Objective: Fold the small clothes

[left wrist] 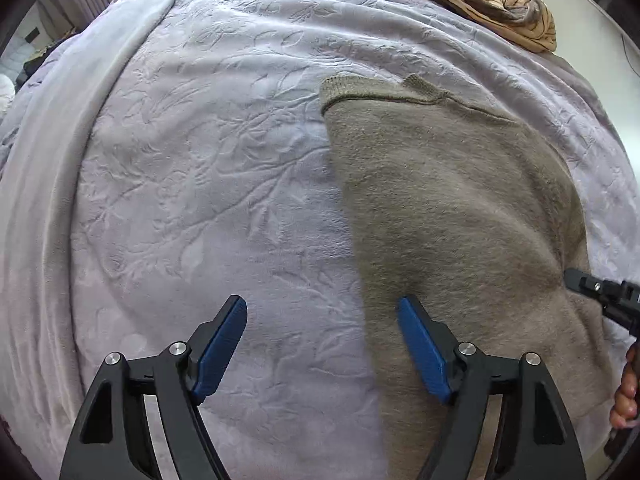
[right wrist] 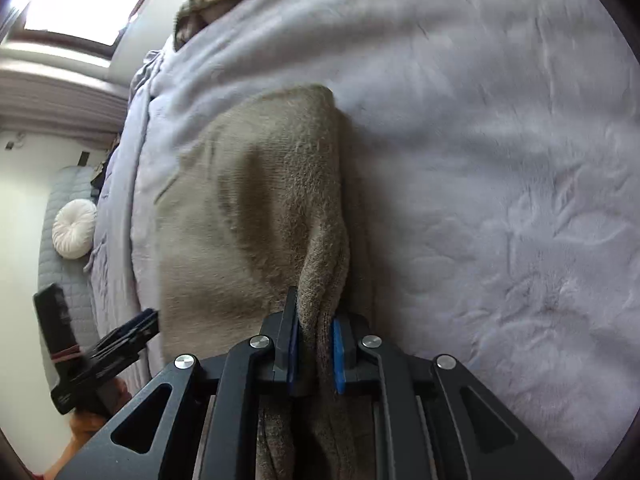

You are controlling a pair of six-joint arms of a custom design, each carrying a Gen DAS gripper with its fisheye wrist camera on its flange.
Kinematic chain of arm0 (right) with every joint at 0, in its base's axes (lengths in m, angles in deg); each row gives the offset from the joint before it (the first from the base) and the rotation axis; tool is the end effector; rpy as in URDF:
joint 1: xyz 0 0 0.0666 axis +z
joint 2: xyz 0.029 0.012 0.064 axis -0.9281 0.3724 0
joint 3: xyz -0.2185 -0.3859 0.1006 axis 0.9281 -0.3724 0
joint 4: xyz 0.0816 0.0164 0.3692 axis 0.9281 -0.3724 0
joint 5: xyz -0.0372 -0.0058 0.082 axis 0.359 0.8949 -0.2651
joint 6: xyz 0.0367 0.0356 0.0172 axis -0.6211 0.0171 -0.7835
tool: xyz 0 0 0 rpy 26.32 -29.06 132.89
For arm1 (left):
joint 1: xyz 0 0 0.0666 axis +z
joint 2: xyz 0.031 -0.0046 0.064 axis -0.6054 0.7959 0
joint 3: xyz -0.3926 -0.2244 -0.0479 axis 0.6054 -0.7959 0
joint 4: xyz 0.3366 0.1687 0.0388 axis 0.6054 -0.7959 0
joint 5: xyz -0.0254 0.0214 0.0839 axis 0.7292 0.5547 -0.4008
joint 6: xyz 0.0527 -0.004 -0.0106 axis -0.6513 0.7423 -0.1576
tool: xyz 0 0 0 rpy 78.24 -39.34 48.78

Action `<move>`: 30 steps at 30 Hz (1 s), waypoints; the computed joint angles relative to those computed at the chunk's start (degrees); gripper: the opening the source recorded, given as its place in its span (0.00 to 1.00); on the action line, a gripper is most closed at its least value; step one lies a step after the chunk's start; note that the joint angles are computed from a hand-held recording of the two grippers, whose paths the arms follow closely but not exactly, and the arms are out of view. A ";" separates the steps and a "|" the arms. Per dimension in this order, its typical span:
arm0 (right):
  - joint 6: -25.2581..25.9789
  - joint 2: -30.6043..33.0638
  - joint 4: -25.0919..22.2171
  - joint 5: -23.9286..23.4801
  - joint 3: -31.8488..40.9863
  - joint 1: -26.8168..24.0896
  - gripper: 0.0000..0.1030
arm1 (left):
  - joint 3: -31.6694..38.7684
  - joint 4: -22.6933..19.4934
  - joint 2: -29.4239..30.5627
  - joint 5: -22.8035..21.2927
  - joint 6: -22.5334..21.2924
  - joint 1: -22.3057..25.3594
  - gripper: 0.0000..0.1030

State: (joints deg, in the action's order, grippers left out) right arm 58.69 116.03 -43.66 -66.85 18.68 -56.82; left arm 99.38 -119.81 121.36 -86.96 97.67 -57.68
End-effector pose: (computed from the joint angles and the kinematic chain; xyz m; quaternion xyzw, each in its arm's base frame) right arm 0.6900 0.1563 0.2931 -0.0002 0.9444 0.3046 0.1242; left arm 0.5630 -0.2055 0.3300 -0.1228 0.9825 -0.0048 0.1398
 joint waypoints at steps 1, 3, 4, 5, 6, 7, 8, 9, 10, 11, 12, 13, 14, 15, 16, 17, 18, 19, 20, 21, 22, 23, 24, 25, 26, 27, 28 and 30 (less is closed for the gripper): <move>-0.70 -0.06 0.47 -0.47 -0.52 -0.29 0.15 | 0.14 -0.83 -0.09 -0.07 -0.12 0.16 0.77; -1.51 0.86 -1.10 0.44 2.21 -0.06 0.16 | 0.33 -2.24 -0.41 -0.28 -0.57 0.35 0.77; -0.81 0.21 -1.75 2.17 2.13 0.05 0.16 | 0.28 -2.87 -0.75 -0.19 -0.82 0.43 0.77; -0.29 0.42 -2.64 3.77 3.16 0.32 0.17 | 0.00 -3.18 -1.37 0.16 -0.97 0.51 0.77; 0.45 -0.51 -3.43 5.77 2.96 0.52 0.19 | -0.55 -3.00 -2.22 0.58 -0.92 0.43 0.77; 1.12 -1.93 -3.55 7.44 2.11 0.70 0.19 | -1.07 -2.69 -3.01 1.04 -0.86 0.34 0.77; 1.50 -3.15 -3.31 7.81 1.11 0.61 0.19 | -1.39 -2.57 -3.73 1.53 -0.69 0.13 0.77; 1.79 -4.56 -2.56 7.74 -0.09 0.64 0.19 | -1.59 -2.44 -4.25 1.93 -0.53 -0.15 0.77; 2.48 -6.10 -1.60 7.36 -1.67 0.67 0.19 | -1.63 -2.16 -4.60 2.34 -0.50 -0.53 0.77; 3.44 -7.28 -1.01 7.24 -2.68 0.93 0.18 | -1.57 -1.87 -4.75 2.81 -0.56 -1.03 0.77; 4.46 -8.21 -0.49 7.08 -3.54 1.25 0.18 | -1.41 -1.78 -4.68 3.22 -0.61 -1.49 0.77; 5.91 -9.23 -0.15 6.53 -4.28 1.82 0.18 | -1.08 -1.77 -4.37 3.81 -0.74 -2.04 0.77; 6.92 -9.78 -0.18 5.98 -4.74 2.22 0.18 | -0.65 -1.93 -3.81 4.38 -0.93 -2.59 0.77; 8.00 -10.27 -0.44 5.41 -5.23 2.72 0.18 | -0.44 -2.24 -3.29 4.65 -1.02 -3.19 0.77; 9.12 -10.53 -0.98 4.88 -5.73 3.19 0.18 | -0.49 -2.24 -2.74 4.84 -1.18 -3.74 0.77; 10.11 -10.55 -1.50 4.63 -6.08 3.49 0.18 | -1.04 -1.69 -2.37 5.21 -1.37 -4.20 0.77; 11.79 -10.46 -2.49 5.34 -6.62 4.03 0.18 | -1.43 -1.59 -2.06 5.34 -1.43 -4.47 0.77; 12.96 -10.39 -3.34 6.82 -7.11 4.41 0.18 | -2.29 -1.25 -1.89 5.29 -1.45 -4.78 0.78; 13.87 -10.24 -3.97 8.39 -7.69 4.65 0.18 | -3.41 -0.57 -2.03 5.12 -1.57 -4.98 0.81; 14.54 -9.91 -4.76 10.67 -8.56 4.75 0.17 | -3.97 -0.58 -2.09 4.60 -1.76 -5.13 0.89; 14.61 -9.72 -5.29 12.04 -9.42 4.46 0.16 | -4.56 -0.70 -2.23 4.14 -2.33 -5.23 0.91; 14.19 -9.68 -5.48 12.89 -10.21 4.13 0.13 | -5.22 -0.56 -2.51 4.66 -2.77 -5.17 0.91; 13.48 -9.86 -5.12 12.83 -11.37 3.54 0.10 | -5.66 -0.47 -2.77 5.42 -2.54 -5.04 0.91; 12.42 -10.20 -4.55 11.02 -12.59 2.61 0.10 | -6.07 -0.44 -3.05 6.26 -1.88 -4.87 0.91; 11.62 -10.42 -4.31 9.84 -13.19 2.06 0.09 | -6.30 -0.63 -3.22 6.95 -1.13 -4.73 0.91; 11.16 -10.60 -4.25 9.39 -13.56 1.69 0.09 | -6.52 -0.84 -3.40 7.40 -0.43 -4.63 0.91; 11.24 -10.71 -4.50 9.98 -13.71 1.57 0.09 | -6.54 -1.19 -3.48 7.66 0.52 -4.62 0.91; 12.18 -10.39 -5.74 12.97 -13.21 1.91 0.18 | -6.18 -2.33 -3.50 7.73 2.52 -4.76 0.91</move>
State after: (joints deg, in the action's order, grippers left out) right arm 70.88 105.64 -49.40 -53.88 5.47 -54.91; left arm 93.20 -122.14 117.85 -79.23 100.19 -62.44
